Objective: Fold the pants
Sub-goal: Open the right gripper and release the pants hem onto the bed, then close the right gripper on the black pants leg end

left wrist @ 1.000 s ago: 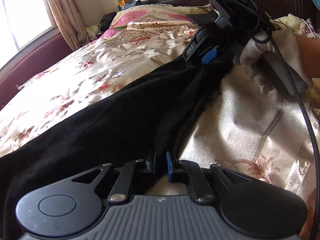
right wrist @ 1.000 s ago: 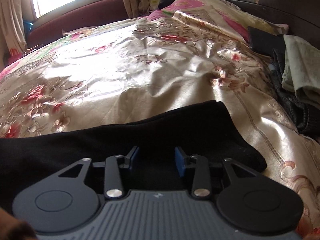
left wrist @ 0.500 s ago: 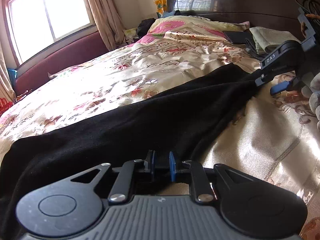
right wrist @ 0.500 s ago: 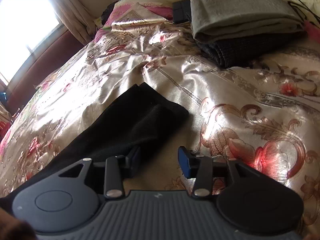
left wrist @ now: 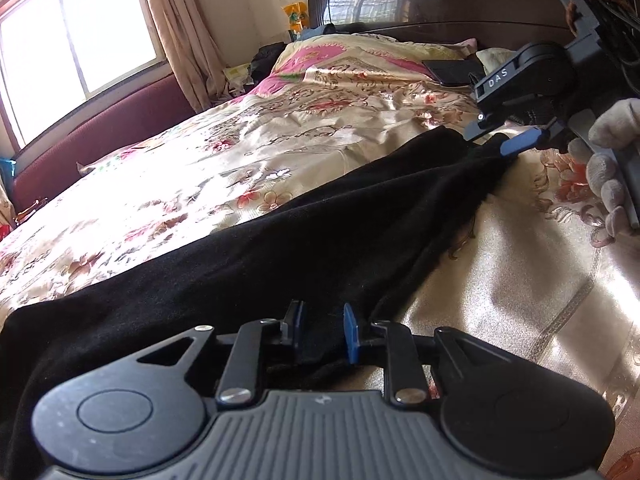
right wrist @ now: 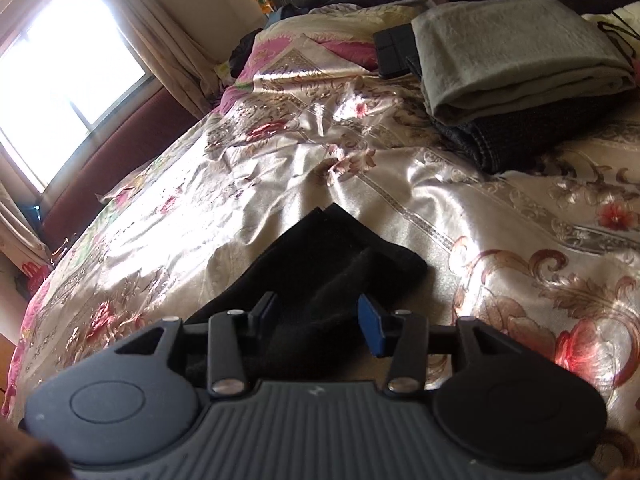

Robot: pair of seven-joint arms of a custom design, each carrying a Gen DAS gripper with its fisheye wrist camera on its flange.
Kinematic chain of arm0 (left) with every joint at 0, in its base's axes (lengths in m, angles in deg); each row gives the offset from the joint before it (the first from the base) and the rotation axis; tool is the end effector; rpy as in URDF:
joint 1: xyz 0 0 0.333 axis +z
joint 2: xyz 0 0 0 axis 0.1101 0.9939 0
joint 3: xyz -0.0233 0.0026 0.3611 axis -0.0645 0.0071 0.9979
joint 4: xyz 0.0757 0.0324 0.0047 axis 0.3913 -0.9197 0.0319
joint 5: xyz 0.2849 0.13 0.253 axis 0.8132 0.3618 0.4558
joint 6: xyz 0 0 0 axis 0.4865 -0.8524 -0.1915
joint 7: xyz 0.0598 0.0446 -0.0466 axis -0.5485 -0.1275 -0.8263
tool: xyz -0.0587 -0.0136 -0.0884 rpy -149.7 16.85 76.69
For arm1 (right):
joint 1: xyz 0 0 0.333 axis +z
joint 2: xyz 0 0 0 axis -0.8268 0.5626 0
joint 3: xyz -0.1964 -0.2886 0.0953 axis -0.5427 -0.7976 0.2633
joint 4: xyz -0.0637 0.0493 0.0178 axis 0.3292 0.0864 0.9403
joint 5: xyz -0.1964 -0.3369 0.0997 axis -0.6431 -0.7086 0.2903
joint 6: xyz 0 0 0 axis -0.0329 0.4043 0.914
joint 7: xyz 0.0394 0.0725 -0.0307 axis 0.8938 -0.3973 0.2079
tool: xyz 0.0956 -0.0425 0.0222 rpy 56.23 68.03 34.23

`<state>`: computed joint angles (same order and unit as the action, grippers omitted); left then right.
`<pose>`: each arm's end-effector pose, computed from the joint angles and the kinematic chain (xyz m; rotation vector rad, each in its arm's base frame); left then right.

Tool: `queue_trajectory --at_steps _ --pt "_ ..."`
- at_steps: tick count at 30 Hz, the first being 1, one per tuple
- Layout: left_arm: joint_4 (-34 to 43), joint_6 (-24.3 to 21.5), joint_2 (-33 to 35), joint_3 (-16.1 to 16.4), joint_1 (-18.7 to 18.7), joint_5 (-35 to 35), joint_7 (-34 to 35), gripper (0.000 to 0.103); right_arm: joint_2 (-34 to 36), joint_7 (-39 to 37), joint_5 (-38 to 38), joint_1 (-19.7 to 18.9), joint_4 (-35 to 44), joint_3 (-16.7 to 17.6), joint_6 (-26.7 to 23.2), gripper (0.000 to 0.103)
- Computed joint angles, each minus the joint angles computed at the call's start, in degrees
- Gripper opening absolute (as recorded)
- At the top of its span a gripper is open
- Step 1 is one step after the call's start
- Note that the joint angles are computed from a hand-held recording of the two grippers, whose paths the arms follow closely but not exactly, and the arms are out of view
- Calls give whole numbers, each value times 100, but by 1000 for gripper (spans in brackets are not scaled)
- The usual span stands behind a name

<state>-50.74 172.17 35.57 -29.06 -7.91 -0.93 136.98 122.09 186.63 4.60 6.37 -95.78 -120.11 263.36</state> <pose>0.6452 -0.1892 0.3074 -1.0596 2.1225 -0.8546 0.6625 0.2964 0.3154 -0.9966 2.0245 -0.5288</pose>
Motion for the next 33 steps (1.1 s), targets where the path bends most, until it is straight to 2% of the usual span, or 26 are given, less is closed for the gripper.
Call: queue_trajectory --at_steps 2,4,7,11,14,16,20,23,28,30,32,33 --pt "0 -11 -8 32 -35 -12 38 38 -100 15 -58 -395 211 375 -269 46" --pt "-14 16 -27 -71 76 70 4 38 -189 268 -52 -526 116 570 -75 44" --pt "22 91 21 -96 95 111 16 39 -93 502 90 44 -175 11 -55 46" --pt "95 90 80 -1 -66 24 108 39 3 603 -21 96 -144 -86 -246 46" --pt "120 101 86 -56 -43 34 103 42 79 652 -138 -211 85 146 -97 40" --pt "140 95 95 -53 -56 28 112 43 159 675 -157 -257 198 121 -86 17" --pt "204 53 128 -119 3 103 89 44 211 695 -93 -414 299 245 -55 14" --pt "256 23 160 -79 -46 112 116 44 253 809 -73 -419 340 241 -167 19" --pt "263 55 165 -179 66 239 58 44 31 502 -403 -318 51 188 -36 10" --pt "266 46 172 -194 84 269 45 44 -22 213 -465 -74 -117 -30 30 9" --pt "272 17 178 -193 84 292 42 44 94 5 -483 292 -155 -438 -218 9" --pt "275 15 183 -190 78 299 42 44 118 -92 -594 334 -113 -502 -410 10"
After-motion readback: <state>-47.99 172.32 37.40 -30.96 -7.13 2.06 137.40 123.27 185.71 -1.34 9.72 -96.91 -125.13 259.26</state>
